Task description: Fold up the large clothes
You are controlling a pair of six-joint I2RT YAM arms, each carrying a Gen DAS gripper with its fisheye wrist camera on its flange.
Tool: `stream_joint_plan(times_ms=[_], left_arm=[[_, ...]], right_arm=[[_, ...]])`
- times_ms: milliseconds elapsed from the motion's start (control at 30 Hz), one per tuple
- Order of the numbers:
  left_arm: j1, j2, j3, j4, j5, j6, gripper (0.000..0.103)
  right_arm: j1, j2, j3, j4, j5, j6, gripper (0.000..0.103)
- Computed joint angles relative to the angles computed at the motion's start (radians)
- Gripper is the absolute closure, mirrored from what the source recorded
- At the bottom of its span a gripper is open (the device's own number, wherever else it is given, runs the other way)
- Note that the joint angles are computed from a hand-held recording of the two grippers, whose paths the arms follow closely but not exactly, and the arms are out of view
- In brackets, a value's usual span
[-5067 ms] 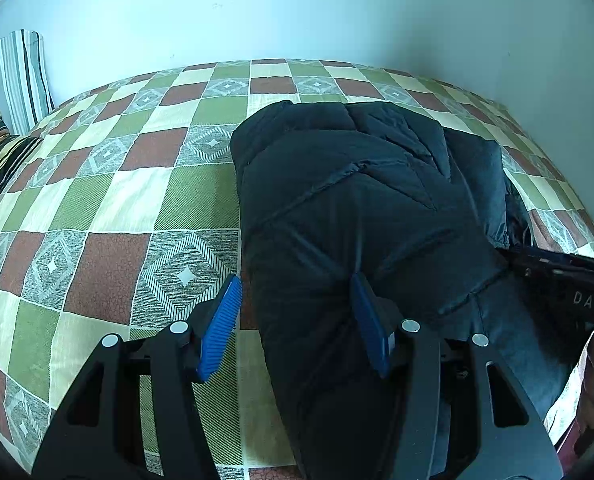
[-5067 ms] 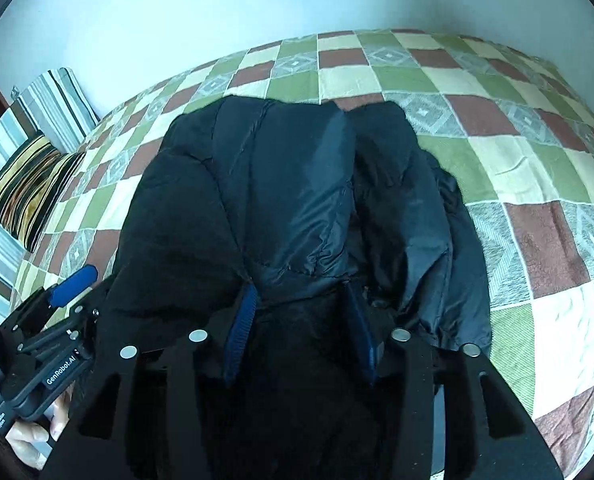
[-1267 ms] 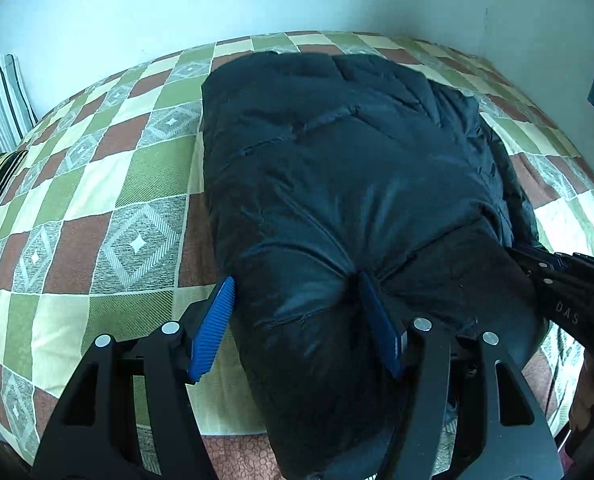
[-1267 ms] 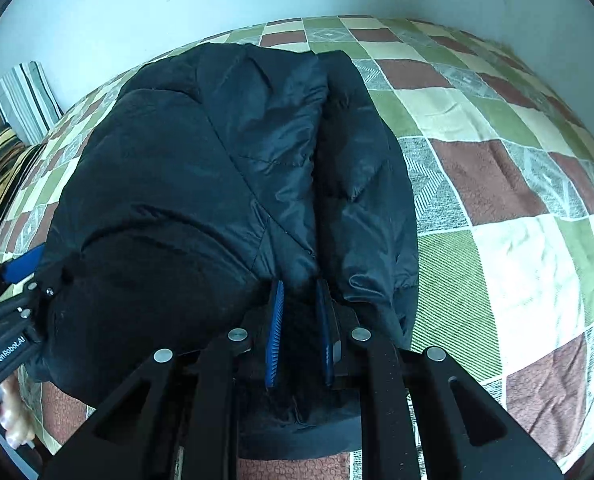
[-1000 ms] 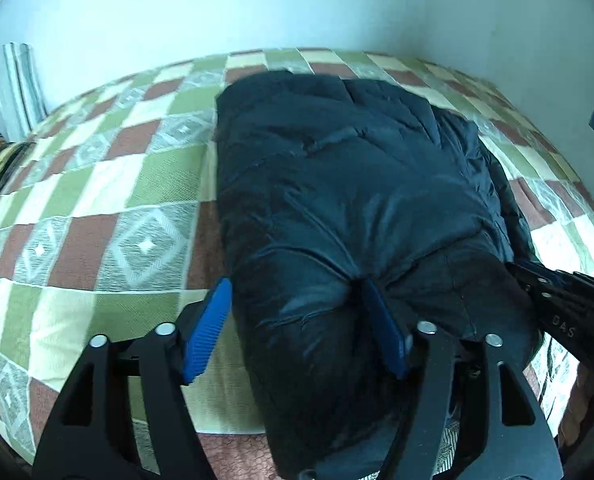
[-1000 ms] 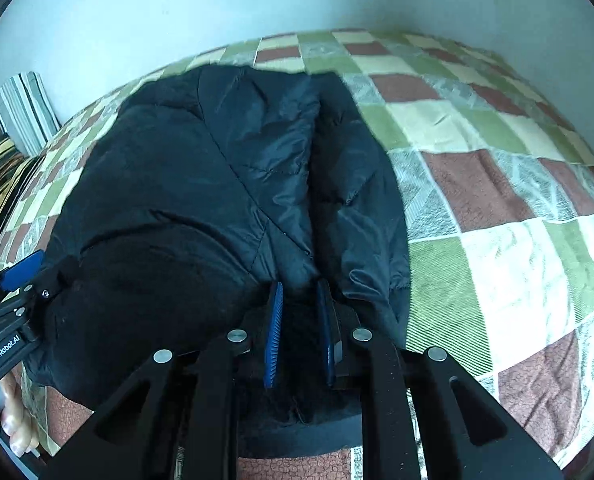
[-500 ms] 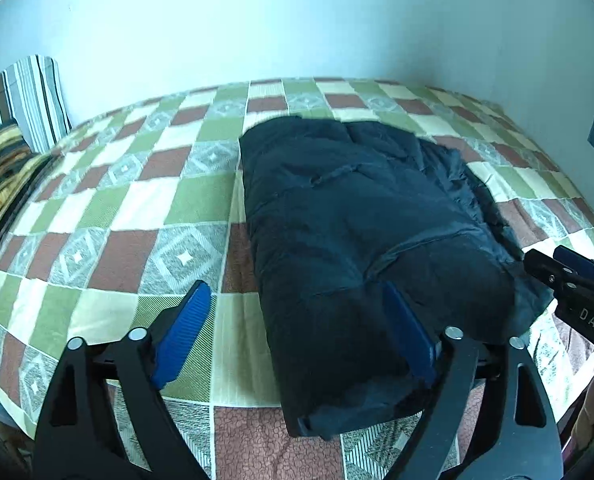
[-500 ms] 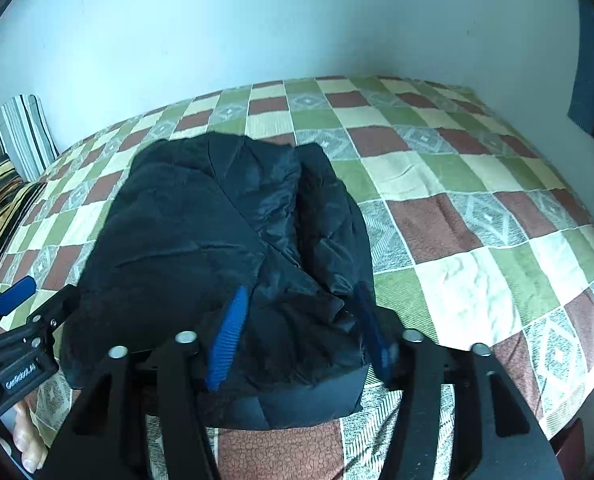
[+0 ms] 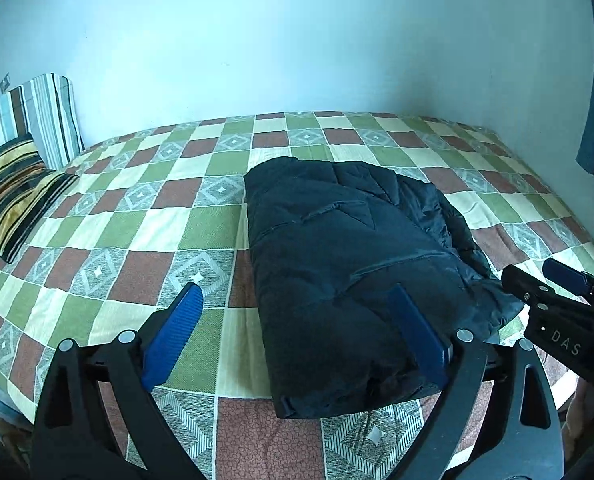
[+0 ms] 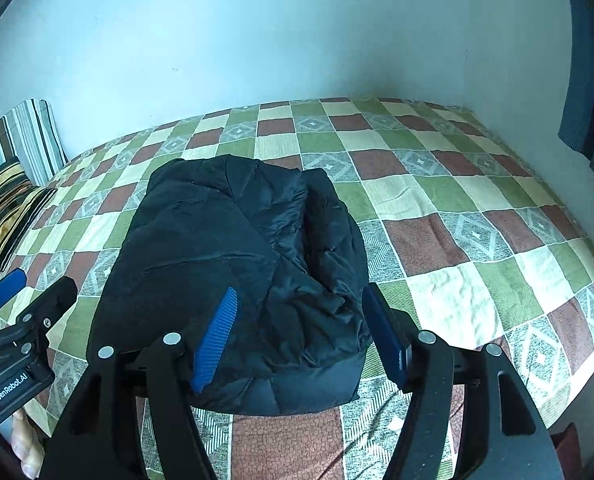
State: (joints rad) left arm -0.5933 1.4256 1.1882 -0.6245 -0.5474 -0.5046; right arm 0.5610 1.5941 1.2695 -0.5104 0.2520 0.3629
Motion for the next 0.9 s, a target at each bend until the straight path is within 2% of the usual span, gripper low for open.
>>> stream_joint_plan(times_ms=[200, 300, 633, 733, 900], left_arm=[[-0.014, -0.022, -0.002, -0.016, -0.014, -0.023, 0.009], [-0.025, -0.028, -0.002, -0.021, -0.030, -0.024, 0.009], [-0.053, -0.071, -0.014, -0.034, -0.059, -0.038, 0.008], [-0.061, -0.082, -0.015, -0.039, -0.066, -0.041, 0.008], [-0.073, -0.092, -0.020, -0.046, -0.073, -0.048, 0.008]], right_arm=[[0.008, -0.031, -0.018, 0.002, 0.006, 0.005, 0.037], [0.015, -0.043, -0.023, 0.005, 0.015, 0.003, 0.032], [0.039, -0.078, -0.033, -0.001, 0.035, 0.000, 0.031], [0.050, -0.090, -0.040, 0.002, 0.049, 0.000, 0.026], [0.070, -0.105, -0.045, 0.003, 0.076, -0.001, 0.023]])
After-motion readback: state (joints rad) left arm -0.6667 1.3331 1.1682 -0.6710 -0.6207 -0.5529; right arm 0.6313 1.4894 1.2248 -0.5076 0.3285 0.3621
